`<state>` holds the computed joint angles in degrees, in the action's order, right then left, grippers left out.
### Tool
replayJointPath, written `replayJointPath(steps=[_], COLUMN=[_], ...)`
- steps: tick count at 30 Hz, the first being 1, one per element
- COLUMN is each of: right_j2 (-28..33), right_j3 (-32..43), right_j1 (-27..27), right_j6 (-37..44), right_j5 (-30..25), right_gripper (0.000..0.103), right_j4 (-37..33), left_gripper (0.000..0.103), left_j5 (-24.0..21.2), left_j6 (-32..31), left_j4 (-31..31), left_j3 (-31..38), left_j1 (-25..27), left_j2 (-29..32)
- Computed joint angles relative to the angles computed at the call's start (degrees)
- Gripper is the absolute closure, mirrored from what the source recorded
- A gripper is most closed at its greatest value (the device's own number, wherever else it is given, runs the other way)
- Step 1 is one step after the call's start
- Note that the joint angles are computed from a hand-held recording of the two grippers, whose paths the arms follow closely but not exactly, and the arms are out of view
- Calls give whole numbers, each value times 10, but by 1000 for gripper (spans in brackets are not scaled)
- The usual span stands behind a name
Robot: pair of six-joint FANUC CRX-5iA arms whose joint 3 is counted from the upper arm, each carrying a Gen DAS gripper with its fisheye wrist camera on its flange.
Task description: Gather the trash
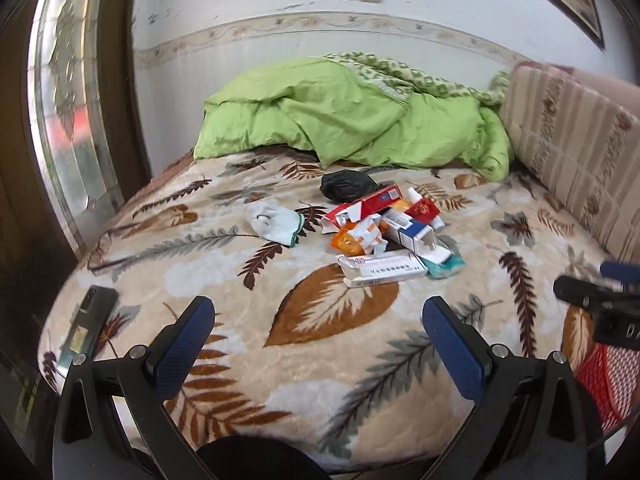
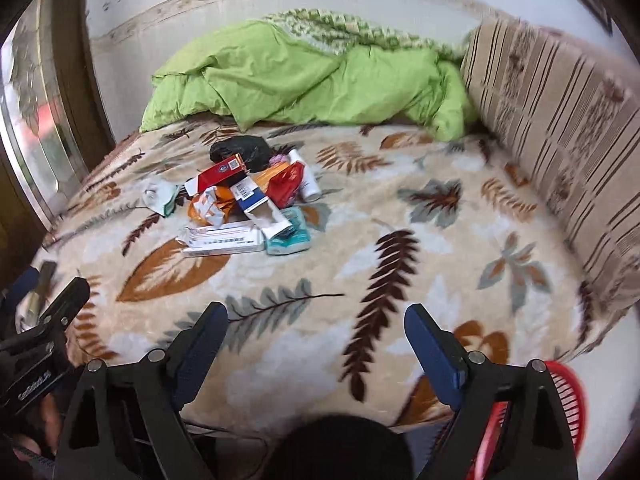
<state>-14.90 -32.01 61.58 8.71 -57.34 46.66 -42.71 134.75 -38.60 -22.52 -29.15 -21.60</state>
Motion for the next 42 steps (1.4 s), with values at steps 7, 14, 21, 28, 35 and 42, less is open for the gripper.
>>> replayJointPath(steps=[7, 14, 21, 28, 35, 42], right_j2=[-6, -4, -5, -3, -3, -5], right_j3=[-9, -12, -13, -13, -11, -12], right_j1=[28, 43, 51, 56, 57, 56], right_j6=[-3, -9, -15, -23, -23, -23], right_j5=[-35, -60, -73, -82, -83, -80], right_gripper=[11, 11, 11, 11, 11, 11], right_j4=[24, 35, 44, 55, 51, 49], left_gripper=[0, 0, 0, 0, 0, 0], left_j5=[-17, -28, -34, -37, -38, -38], left_j6=[8, 2, 6, 3, 6, 6], left_j4=[-11, -8, -16, -15, -16, -16], left_j3=[10, 16, 17, 18, 19, 19], left_j1=[-20, -26, -32, -30, -32, -33], left_j2=[-4, -2, -4, -4, -2, -2])
